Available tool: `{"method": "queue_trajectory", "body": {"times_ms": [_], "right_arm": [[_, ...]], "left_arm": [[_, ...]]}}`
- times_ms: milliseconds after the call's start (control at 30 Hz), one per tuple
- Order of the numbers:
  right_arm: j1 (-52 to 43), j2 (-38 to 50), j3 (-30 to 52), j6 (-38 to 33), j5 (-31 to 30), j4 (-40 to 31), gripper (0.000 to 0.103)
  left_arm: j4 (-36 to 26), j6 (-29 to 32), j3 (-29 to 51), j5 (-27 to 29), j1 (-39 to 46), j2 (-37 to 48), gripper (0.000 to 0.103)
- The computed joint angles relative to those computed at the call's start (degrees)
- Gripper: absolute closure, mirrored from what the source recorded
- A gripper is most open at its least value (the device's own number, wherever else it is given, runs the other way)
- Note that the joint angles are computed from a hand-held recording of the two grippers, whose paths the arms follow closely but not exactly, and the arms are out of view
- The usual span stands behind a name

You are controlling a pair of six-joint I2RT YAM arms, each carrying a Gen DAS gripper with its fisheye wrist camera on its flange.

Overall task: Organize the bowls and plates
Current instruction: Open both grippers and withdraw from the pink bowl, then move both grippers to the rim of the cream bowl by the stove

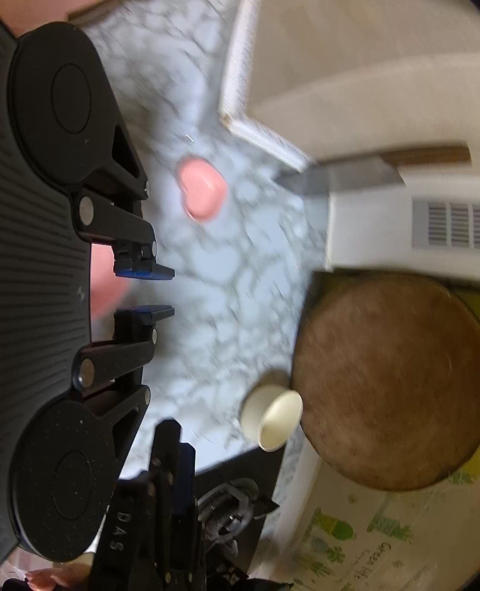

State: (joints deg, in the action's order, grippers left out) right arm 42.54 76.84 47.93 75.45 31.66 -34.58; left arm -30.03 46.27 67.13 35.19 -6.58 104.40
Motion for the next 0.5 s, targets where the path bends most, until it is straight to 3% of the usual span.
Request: {"method": "queue_trajectory", "body": {"times_ms": [100,167,300,367,400,433,500], "right_arm": [[-3.7,-4.8,-4.6,-3.1,-1.2,1.0,0.054],[-7.0,-8.0,-7.7,-5.5,-2.4,1.6,0.051],[-14.8,-14.4,-13.2,-10.2,-6.5,2.4,0.047],[-18.6,-16.3,-14.8,-12.8,-7.4,2.2,0.043],[-21.0,-17.3,-15.5,-14.4,-8.0,2.3,0.031],[-23.0,-18.5,-16.4,-16.0,-8.5,2.7,0.013],[-27.5,-21.3,-18.6,-20.3,-9.7,4.5,0.008]], "left_arm": [[4.0,-3.9,-2.0,-0.6,-4.6,-1.0,0.066],[6.9,-7.0,-2.9,-1.1,-7.7,-1.1,0.04],[10.0,-12.2,-2.2,-2.5,-13.4,0.5,0.036],[11.3,-15.2,-0.9,-3.4,-16.0,2.1,0.027],[12.2,-16.7,-0.4,-3.7,-17.2,2.8,0.026],[13.0,-17.8,0.1,-4.1,-18.4,3.4,0.026],[14.5,-20.1,1.5,-5.2,-20.7,4.9,0.026]]}}
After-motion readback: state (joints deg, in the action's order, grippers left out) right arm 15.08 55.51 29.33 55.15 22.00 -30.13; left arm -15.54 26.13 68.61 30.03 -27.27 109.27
